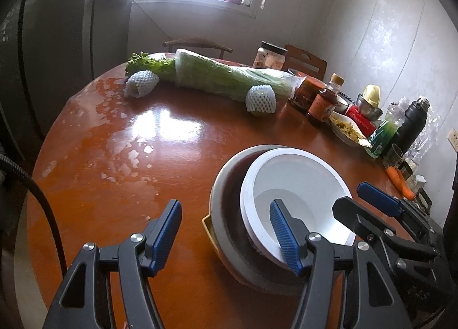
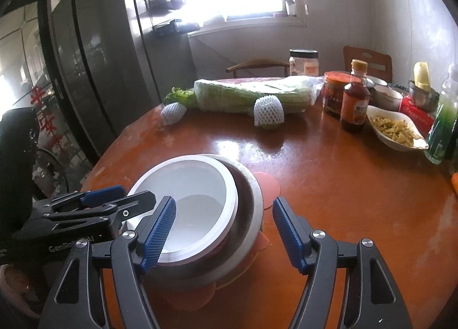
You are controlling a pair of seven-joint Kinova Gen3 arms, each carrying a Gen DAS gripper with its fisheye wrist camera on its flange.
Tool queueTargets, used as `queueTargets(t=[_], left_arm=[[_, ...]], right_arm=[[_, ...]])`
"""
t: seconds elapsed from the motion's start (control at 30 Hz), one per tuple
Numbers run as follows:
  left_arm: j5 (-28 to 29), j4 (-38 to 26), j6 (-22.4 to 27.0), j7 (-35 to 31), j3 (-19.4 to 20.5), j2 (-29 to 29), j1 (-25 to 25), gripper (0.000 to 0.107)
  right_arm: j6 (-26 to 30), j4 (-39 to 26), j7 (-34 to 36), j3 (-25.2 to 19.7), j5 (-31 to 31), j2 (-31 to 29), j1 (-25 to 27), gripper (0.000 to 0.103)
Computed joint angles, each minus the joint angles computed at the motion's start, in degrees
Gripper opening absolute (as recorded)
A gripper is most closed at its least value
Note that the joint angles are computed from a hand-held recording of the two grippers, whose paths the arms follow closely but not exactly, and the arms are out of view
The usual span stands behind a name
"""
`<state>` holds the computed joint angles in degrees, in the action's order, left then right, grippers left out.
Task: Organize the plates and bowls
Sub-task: 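Lower the bowl stack onto the orange plates with the right tool, then open the right tool and withdraw from the stacked dishes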
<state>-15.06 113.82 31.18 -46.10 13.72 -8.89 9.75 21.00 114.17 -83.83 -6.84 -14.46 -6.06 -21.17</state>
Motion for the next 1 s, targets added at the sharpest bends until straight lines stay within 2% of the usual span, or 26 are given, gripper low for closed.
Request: queueTargets(t=[0.33, 0.6, 1.0], left_arm=[[-8.1, 2.0, 2.6, 9.1, 6.5, -3.8, -1.7, 0.064], [-8.7, 3.9, 1.6, 11.4, 9.0, -8.0, -3.2, 0.064], [-7.8, 2.7, 6.7, 11.2, 14.6, -11.4, -5.7, 0.064]], right_arm=[[-1.5, 3.1, -5.3, -1.8, 4.6, -3.5, 0.5, 0.072], [-1.3, 5.7, -9.5, -3.5, 8.4, -7.4, 0.8, 0.073], [-0.2, 8.7, -12.5, -4.9, 10.9, -12.7, 1.2, 0.073]])
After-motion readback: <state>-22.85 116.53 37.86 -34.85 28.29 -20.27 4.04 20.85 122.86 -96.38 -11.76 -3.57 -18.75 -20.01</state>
